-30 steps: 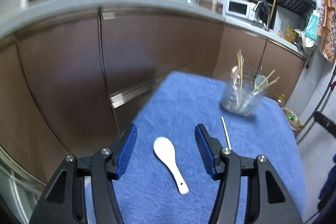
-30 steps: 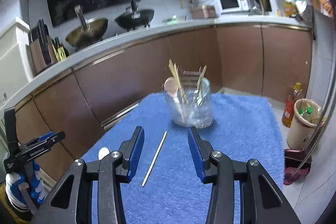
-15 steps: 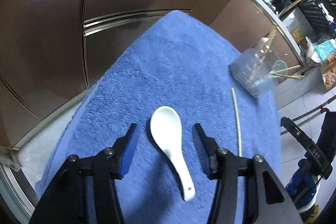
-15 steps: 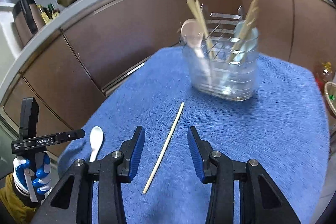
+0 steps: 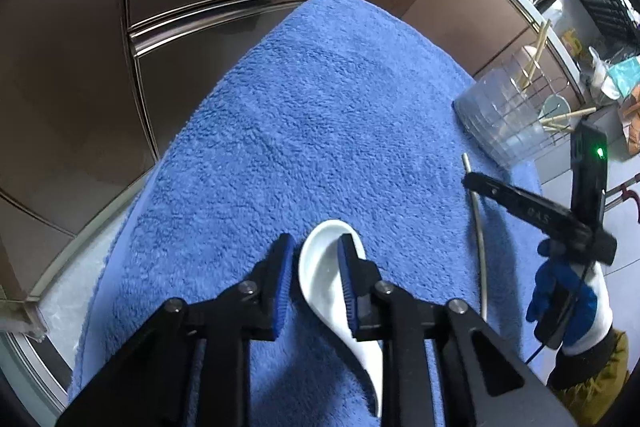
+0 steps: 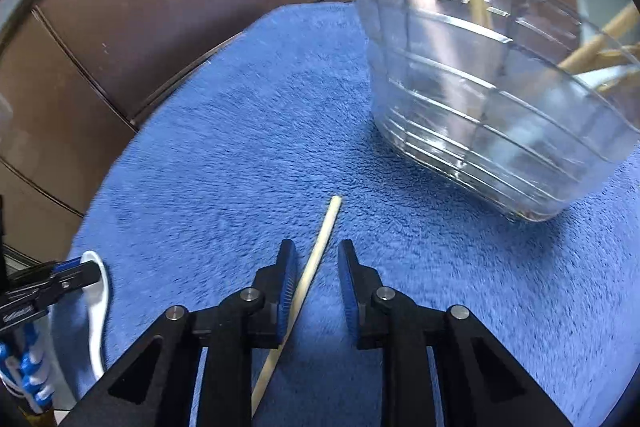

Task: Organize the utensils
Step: 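Grasp the white spoon with the left tool while the right tool grasps the last chopstick, then lower the spoon and chopstick into the clear holder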

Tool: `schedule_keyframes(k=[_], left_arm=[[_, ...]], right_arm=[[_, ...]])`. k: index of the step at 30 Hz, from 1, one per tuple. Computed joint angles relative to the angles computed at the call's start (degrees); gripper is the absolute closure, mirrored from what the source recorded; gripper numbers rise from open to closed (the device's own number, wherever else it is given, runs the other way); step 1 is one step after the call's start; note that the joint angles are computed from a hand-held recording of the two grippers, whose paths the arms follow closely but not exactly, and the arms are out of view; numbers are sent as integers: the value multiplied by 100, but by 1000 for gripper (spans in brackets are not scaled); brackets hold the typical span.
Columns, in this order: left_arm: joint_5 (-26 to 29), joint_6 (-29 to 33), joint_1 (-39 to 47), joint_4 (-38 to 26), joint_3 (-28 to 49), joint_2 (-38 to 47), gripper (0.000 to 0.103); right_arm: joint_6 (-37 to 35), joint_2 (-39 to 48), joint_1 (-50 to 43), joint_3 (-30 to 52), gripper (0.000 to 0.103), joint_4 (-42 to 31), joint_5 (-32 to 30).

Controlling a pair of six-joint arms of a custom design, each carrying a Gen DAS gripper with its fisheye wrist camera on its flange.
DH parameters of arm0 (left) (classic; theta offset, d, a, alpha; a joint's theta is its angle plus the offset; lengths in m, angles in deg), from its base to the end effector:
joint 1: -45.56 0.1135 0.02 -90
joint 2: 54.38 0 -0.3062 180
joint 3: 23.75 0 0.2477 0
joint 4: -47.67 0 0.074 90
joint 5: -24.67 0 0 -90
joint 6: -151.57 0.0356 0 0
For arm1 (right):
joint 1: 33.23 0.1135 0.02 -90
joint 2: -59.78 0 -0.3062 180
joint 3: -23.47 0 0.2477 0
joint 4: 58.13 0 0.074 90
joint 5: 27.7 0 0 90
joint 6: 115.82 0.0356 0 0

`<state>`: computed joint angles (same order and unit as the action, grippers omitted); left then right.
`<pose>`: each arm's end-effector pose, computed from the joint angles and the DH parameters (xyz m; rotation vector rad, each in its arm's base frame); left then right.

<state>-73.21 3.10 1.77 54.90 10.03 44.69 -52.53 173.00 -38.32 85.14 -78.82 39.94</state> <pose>0.1691 -0.1554 0.0981 -0.3900 2.6192 -0.4755 0.3273 -0.0156 0.0991 -0.5909 2.6483 0.3994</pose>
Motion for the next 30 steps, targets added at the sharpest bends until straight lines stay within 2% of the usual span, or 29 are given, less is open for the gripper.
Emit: schedule_keyframes(k=[3,6,9,14,18,21,26,29,30], left_arm=[[-54,125,-27,-176,113,38,94],[-229,218,-145,-286,172,14,97],[-432,162,-265,-414,170,-86,97],[-1150,-50,-767,-720,77,-601,98],[-1973,-322,-1436,-1469,254,-1166,97],[-2431,-417,-1833,-1954,451,-1537,97],[-2998,-347,-2253,-2661,1116,-1878,97],[-3052,4,-2197,-2736,1540,-1937,97],[-3052,177,-2142,-2737,1728,-1908,97]], right_arm=[[7,-10,96,48,91,-46,239],[-60,-65,84,44,94,-172,201],[-242,-294,-80,-65,97,-367,-42],[-794,-1250,-536,-610,97,-718,-644],[-1630,-2187,-1200,-903,97,-1410,-1417],[-2479,-2747,-1888,-907,97,-2219,-1950],[-4007,-3142,-3290,-163,97,-4080,-2961],[-4267,-3196,-3649,335,97,-4687,-3497],[-4082,-3268,-3628,413,97,-4607,-3635]])
